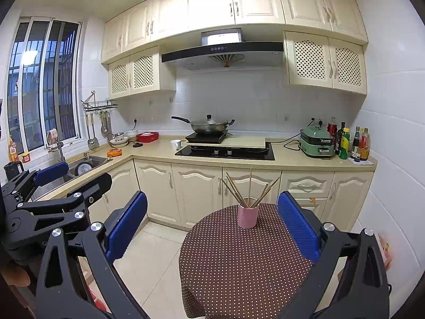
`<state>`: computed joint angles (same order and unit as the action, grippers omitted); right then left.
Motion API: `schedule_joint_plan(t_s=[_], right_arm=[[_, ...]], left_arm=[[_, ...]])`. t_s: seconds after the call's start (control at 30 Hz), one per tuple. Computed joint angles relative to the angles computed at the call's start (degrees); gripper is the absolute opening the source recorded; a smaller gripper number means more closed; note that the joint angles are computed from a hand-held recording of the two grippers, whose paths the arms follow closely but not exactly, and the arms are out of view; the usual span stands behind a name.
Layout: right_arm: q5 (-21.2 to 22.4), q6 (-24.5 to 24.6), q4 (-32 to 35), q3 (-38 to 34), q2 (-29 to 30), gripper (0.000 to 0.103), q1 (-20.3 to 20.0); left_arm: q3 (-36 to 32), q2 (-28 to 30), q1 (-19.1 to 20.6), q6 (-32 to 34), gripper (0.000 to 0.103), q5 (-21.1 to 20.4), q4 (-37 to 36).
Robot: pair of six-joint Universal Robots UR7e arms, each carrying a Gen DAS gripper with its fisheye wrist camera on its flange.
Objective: Organize utensils
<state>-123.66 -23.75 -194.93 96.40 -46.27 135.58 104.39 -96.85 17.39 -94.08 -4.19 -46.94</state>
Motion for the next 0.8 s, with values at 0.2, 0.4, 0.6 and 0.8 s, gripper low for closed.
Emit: schedule_joint_plan(t_s=[0.2,0.4,0.6,0.8], right_arm=[[-0.23,0.31,-0.28,0.52,-0.47,0.095,0.07],[-0.23,0.29,-0.36,0.53,-0.48,0.095,0.09],[-0.35,0.41,-0.30,0.65,-0.57,0.095,0.13],[-0.65,0.79,0.07,0.30,-0.32,0.095,0.36]], left_arm=[[0.12,-0.06,0.00,1.13,0.091,0.08,-1.13],[0.28,-0.17,0.06,2.12,0.091,0.11,-2.06],[0.66,-0.29,0.18,3.55,0.091,0.12,-3.73],[0.39,-0.12,0.06,2.59,0.091,-0.06,-2.66]])
